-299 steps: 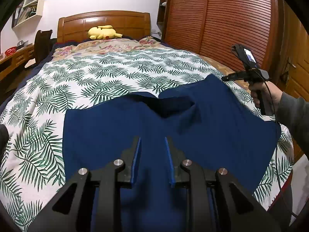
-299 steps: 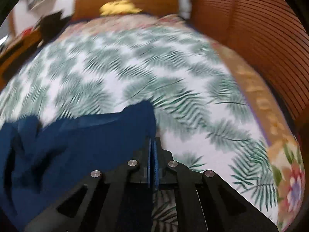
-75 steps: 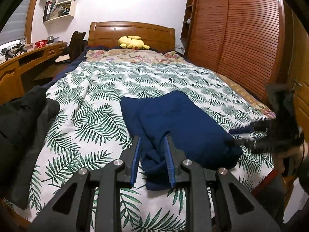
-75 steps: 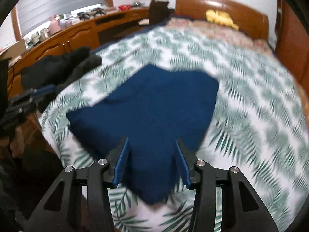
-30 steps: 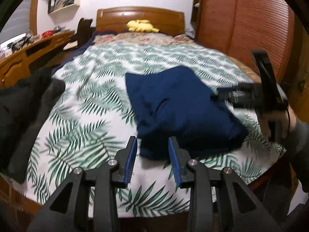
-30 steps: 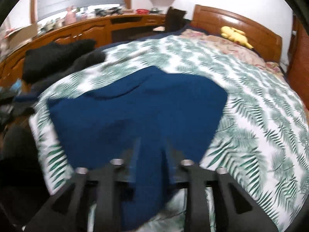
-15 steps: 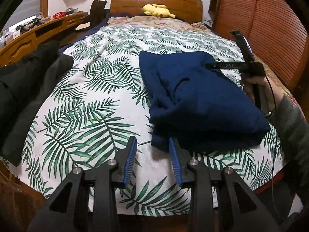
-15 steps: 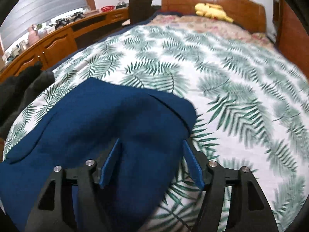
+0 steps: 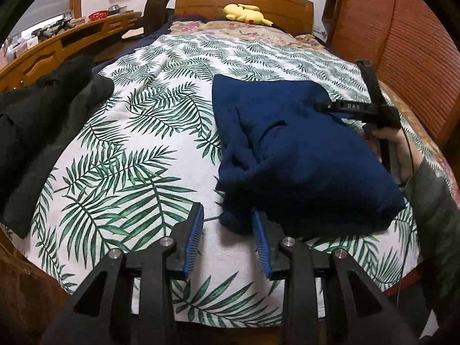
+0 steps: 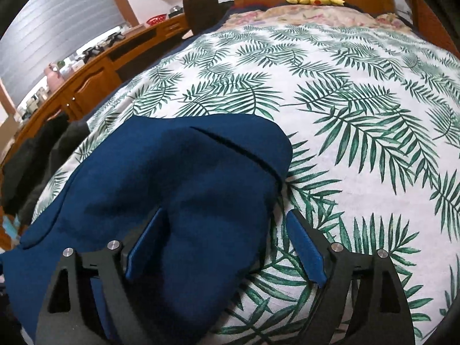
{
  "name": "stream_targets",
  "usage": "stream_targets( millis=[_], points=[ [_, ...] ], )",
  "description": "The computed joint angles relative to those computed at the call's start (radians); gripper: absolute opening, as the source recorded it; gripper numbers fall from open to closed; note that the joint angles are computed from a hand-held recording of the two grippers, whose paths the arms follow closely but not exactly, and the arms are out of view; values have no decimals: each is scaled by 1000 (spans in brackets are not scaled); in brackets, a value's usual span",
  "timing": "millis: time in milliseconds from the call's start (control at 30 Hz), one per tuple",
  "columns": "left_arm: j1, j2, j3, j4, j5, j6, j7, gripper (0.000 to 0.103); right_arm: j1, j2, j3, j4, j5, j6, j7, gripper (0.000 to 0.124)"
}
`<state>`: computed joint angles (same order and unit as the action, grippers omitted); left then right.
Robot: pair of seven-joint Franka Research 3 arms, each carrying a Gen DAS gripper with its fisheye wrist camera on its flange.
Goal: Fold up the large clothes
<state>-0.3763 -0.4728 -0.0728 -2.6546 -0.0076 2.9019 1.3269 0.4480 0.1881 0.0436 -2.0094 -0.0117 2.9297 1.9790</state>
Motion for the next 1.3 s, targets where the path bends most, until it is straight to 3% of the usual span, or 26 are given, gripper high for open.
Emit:
stream_targets(
  millis=[133,300,467,633,767,933,1067,1167,1300],
  points=[
    [-13,3,2,5,-7,-4,11,33,0,0,1,-2,1,3,1,88],
    [-3,26,-11,15,-4,-11,0,33,-40,3,50,-2,119,3,-103,88],
    [1,48,-14,21,-8,-13,2,34,-36,7,51,5,160,-2,-141,89],
    [15,58,-28,19,3,-4,-9,34,-64,19,102,26,276,-22,-287,88],
    [12,51,-29,14,6,-7,-15,34,-45,20,94,30,290,-21,-327,79],
    [-2,54,-16,13,-5,0,-8,34,-60,15,123,20,393,9,-416,51],
    [-136,50,113,-1,-153,25,116,30,-45,9,110,13,394,23,-410,46],
    [-124,46,98,-4,-179,27,142,23,-60,9,127,13,451,25,-449,46],
    [-98,39,64,-3,-172,31,146,12,-34,4,101,4,411,42,-414,42]
  ],
)
